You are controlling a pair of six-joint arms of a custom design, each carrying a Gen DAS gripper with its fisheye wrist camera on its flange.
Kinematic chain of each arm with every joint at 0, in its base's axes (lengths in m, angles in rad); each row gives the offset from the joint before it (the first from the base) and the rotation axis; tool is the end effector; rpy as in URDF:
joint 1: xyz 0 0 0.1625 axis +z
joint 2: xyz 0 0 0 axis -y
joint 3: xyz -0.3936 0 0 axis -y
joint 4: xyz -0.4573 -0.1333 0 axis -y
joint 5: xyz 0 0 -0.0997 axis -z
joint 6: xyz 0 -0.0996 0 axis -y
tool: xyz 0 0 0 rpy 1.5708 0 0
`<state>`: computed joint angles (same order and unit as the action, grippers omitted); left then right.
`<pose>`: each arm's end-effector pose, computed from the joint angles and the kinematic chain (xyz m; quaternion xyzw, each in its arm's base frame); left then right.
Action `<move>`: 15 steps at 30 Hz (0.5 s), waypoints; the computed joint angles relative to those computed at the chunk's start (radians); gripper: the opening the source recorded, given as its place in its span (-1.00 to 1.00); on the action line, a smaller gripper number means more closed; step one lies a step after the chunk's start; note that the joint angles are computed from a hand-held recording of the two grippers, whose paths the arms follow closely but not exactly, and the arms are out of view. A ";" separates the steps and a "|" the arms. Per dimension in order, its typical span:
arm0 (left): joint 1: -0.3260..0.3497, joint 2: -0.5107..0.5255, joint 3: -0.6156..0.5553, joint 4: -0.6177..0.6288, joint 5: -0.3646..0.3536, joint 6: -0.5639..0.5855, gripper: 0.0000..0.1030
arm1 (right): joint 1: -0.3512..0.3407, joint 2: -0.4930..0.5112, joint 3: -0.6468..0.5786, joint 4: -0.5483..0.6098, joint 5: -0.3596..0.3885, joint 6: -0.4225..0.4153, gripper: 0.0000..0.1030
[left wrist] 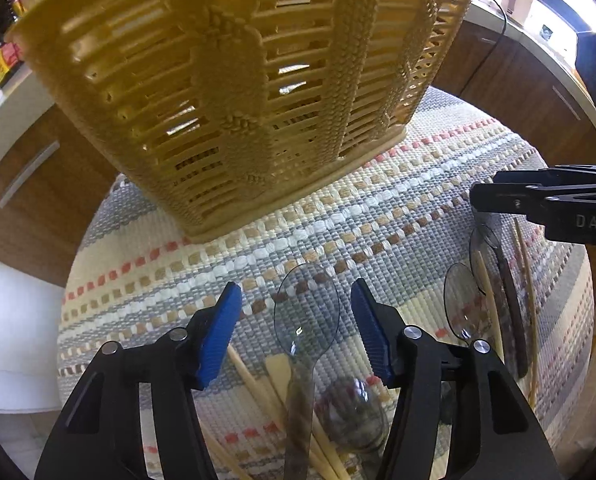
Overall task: Organize utensils
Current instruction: 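Lower the left gripper onto a clear plastic spoon and close it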
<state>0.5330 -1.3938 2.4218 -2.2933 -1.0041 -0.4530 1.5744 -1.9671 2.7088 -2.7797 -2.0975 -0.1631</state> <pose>-0.2284 -0.3516 0.0483 0.3143 0.8964 -0.0801 0.3021 0.0844 -0.3127 0.1847 0.0182 -0.9411 0.2026 0.2702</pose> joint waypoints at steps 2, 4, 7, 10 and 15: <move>0.002 0.013 -0.003 -0.005 -0.001 0.000 0.05 | 0.011 0.047 -0.008 -0.025 -0.028 -0.001 -0.07; 0.002 0.020 -0.004 -0.010 0.003 0.002 0.05 | 0.034 0.076 -0.013 -0.033 -0.062 0.000 -0.10; 0.003 0.031 -0.009 -0.017 -0.002 -0.002 0.05 | 0.072 0.126 -0.026 -0.024 -0.106 0.024 -0.10; 0.015 0.006 -0.014 0.013 -0.001 0.002 0.05 | 0.105 0.210 -0.030 -0.061 -0.151 0.044 -0.10; -0.002 0.021 -0.015 0.033 0.015 -0.021 0.05 | 0.126 0.223 -0.009 -0.027 -0.151 0.070 -0.13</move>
<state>0.5313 -1.3723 2.4065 -2.2600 -0.9893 -0.4735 1.7009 -1.7439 2.6997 -2.8066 -2.2487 -0.0927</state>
